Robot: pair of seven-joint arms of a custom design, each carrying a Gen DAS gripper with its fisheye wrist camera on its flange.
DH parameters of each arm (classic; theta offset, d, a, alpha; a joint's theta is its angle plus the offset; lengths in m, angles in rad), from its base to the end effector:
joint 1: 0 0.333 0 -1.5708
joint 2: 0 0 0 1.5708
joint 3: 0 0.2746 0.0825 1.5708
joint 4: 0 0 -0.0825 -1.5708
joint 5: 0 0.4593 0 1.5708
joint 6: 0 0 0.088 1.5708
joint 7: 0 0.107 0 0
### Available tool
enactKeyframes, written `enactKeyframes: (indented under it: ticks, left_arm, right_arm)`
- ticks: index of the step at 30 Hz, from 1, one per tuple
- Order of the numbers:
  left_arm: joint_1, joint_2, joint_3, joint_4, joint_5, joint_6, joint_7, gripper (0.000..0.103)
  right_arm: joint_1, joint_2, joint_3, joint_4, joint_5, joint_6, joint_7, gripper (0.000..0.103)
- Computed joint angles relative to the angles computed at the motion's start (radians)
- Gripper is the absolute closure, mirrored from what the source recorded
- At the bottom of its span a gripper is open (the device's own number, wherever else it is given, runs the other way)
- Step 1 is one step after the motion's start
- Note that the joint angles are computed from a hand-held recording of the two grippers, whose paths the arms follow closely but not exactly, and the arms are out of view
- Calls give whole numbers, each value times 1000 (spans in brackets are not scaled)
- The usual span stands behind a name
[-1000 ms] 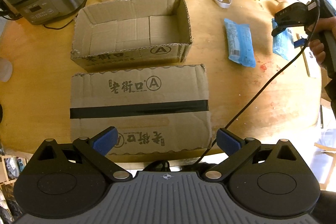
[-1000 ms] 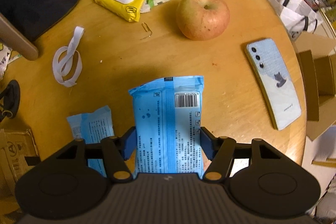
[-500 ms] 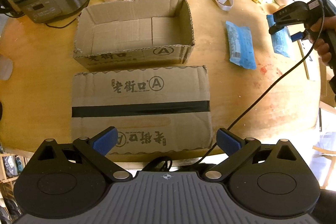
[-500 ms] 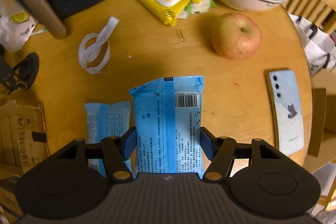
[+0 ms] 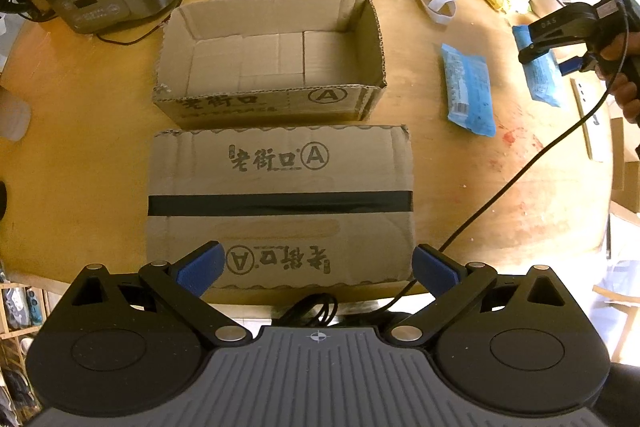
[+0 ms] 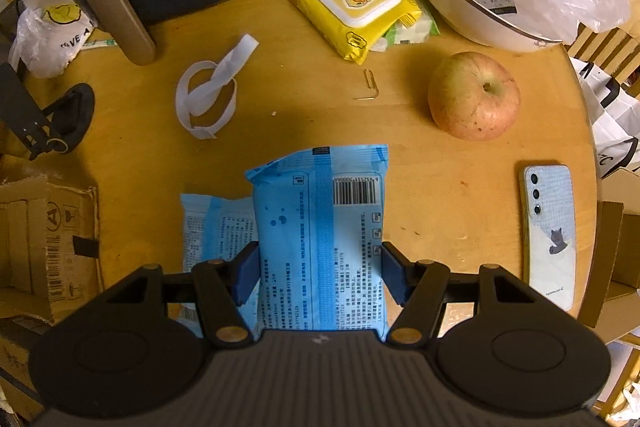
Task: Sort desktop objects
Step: 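Carry the blue packet in the right gripper over the open cardboard box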
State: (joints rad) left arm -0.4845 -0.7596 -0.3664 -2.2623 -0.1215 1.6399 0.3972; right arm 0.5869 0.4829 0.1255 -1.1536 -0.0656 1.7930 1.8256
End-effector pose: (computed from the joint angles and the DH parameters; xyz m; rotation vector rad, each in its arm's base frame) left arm 0.2637 -0.3535 0.5835 -2.5302 1.6645 -0.1874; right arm 0.5977 0.4816 0.5001 -2.5314 1.5919 -0.0828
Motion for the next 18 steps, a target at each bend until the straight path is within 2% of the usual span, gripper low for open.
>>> enactKeyframes:
  ticks: [18]
  left_arm:
    - [-1, -69, 11, -30, -5, -31, 12, 0]
  right_arm:
    - [32, 7, 6, 50, -4, -34, 3, 41]
